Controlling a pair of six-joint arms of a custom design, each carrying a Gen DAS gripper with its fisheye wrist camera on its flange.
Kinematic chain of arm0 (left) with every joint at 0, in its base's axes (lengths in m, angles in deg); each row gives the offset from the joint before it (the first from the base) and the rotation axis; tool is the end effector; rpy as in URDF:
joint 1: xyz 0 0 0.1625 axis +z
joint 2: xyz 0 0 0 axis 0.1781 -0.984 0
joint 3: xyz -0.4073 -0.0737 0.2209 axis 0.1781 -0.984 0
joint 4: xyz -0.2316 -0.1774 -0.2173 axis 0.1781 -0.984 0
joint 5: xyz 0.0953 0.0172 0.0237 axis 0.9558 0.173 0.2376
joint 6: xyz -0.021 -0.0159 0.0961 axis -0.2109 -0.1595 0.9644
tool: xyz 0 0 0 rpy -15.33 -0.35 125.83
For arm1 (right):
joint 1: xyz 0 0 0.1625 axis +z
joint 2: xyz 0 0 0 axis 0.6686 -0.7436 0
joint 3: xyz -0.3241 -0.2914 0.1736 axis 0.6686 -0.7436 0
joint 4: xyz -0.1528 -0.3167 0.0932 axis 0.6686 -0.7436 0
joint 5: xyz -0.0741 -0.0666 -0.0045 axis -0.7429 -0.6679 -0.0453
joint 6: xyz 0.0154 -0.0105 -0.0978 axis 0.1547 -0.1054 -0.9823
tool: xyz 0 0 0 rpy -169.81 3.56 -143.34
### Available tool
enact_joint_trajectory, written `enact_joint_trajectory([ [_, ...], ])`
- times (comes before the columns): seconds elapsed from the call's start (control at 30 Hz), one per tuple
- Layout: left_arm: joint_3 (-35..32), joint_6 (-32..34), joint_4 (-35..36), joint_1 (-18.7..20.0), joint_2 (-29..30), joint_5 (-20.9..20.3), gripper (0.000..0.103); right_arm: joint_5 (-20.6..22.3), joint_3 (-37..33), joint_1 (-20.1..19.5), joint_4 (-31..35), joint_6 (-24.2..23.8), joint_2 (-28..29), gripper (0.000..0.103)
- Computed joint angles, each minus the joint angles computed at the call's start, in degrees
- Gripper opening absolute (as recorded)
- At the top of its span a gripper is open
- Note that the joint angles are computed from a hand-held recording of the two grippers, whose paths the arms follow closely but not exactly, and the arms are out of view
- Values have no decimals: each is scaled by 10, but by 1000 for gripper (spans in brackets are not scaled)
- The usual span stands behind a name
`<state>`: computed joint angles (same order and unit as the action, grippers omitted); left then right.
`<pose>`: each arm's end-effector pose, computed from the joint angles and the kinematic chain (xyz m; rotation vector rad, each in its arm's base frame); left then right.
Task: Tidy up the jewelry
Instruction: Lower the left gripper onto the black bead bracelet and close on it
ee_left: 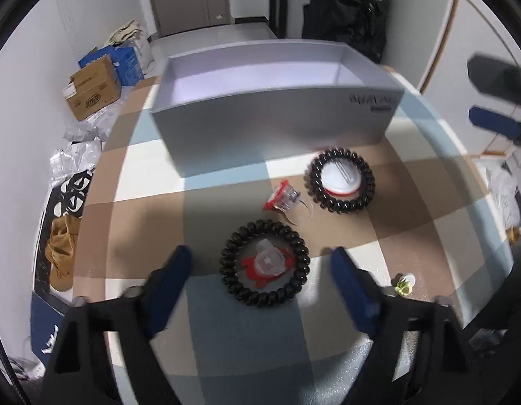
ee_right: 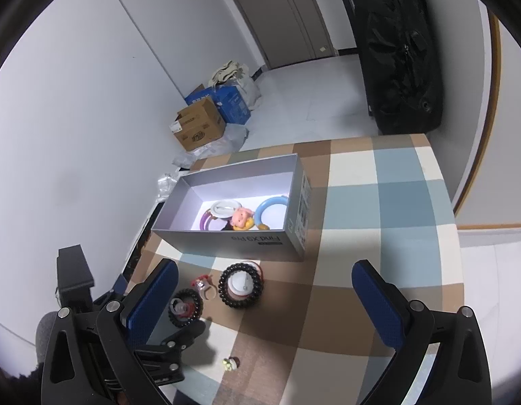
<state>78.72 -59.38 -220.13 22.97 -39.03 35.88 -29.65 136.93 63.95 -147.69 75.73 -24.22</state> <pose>-0.1605 -0.3454 0.1676 0.5718 2.3534 -0.4808 0.2122 -0.3775 0.1375 0.4557 -2.6965 0.8198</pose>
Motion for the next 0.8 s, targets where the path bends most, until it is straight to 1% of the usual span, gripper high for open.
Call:
enact_joint_trajectory([
  [0.07, 0, 2, -5, 0, -5, -7, 60, -1, 1, -2, 1, 1, -1, 103],
  [0.17, -3, 13, -1, -4, -7, -14, 44, -3, 4, -5, -5, 4, -1, 103],
  [0.27, -1, 8, -3, -8, -8, -18, 43, -11, 4, -4, -4, 2, 1, 103],
  [0.37, 11, 15, -41, -8, -17, -35, 42, -15, 2, -3, -5, -2, 4, 103],
  [0.47, 19, 19, -68, -12, -22, -42, 42, -19, -1, -1, 2, 0, 6, 103],
  [0.7, 24, 31, -143, 10, -39, -92, 42, -22, -3, 1, 5, 1, 8, 103],
  [0.8, 19, 39, -166, 18, -42, -102, 42, -23, -4, -3, 7, 6, 8, 103],
])
